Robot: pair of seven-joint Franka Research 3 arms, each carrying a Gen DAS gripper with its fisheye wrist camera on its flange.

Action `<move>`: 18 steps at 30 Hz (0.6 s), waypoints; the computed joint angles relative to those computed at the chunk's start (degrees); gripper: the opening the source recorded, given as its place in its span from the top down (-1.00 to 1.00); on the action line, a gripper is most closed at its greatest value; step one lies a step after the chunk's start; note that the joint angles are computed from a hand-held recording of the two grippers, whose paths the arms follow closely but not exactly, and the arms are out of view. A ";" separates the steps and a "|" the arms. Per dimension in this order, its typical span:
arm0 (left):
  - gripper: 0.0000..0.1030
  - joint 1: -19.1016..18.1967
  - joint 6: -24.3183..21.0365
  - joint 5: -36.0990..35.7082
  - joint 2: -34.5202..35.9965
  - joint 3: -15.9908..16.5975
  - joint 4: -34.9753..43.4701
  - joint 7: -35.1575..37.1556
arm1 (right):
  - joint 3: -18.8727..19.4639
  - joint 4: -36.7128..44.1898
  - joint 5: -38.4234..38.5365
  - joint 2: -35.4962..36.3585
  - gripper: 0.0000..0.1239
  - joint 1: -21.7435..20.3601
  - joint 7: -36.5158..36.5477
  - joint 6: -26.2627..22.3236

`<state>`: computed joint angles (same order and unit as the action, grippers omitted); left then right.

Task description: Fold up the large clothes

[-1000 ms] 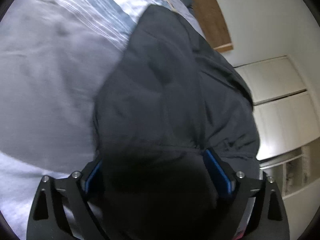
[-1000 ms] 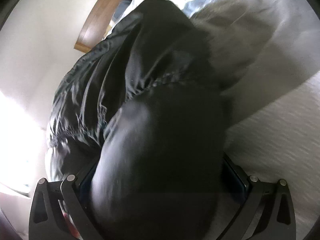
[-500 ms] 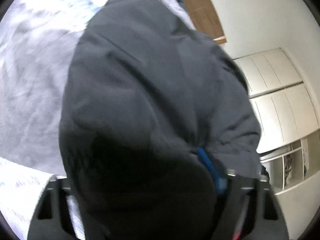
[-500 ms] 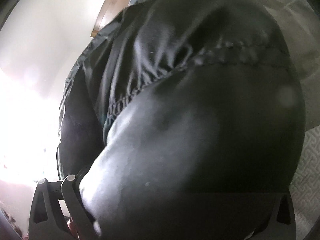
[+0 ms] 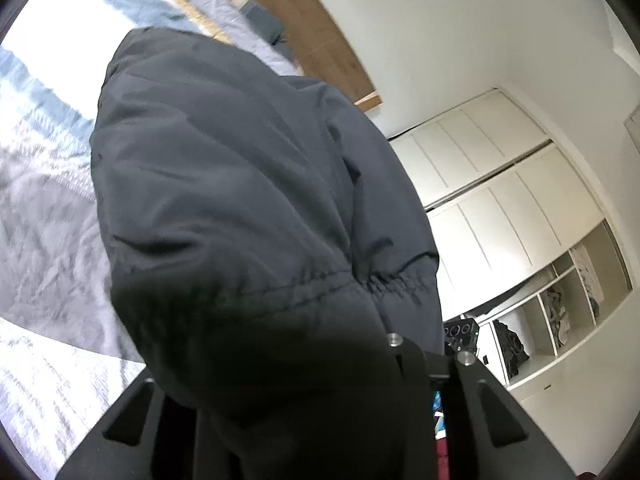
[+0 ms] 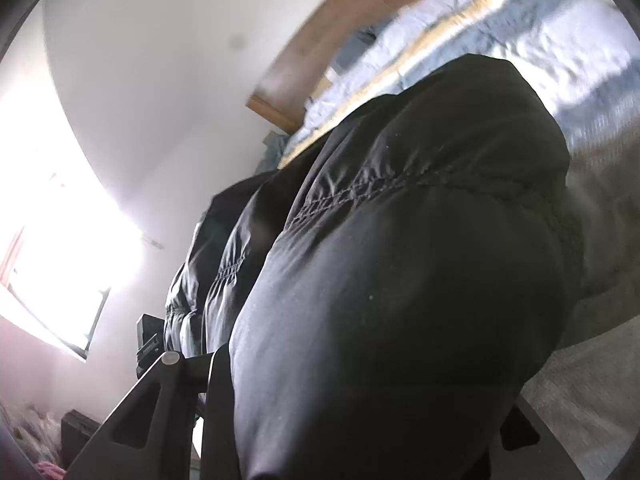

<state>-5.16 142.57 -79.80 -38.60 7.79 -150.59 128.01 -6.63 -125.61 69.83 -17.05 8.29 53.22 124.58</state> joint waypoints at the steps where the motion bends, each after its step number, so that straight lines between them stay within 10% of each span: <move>1: 0.47 0.33 0.09 0.68 -1.91 -0.49 -0.61 -1.14 | -0.23 -0.11 -0.28 -1.24 0.48 -0.18 -0.07 -0.57; 9: 0.47 3.17 -2.53 15.25 -16.78 1.47 -9.69 -13.05 | -2.00 -6.67 -1.85 -9.08 0.48 -0.38 1.27 -2.92; 18: 0.18 6.65 0.15 31.32 -15.72 1.68 -16.79 -24.27 | -1.26 -12.77 -5.53 -5.72 0.36 -2.23 5.08 1.63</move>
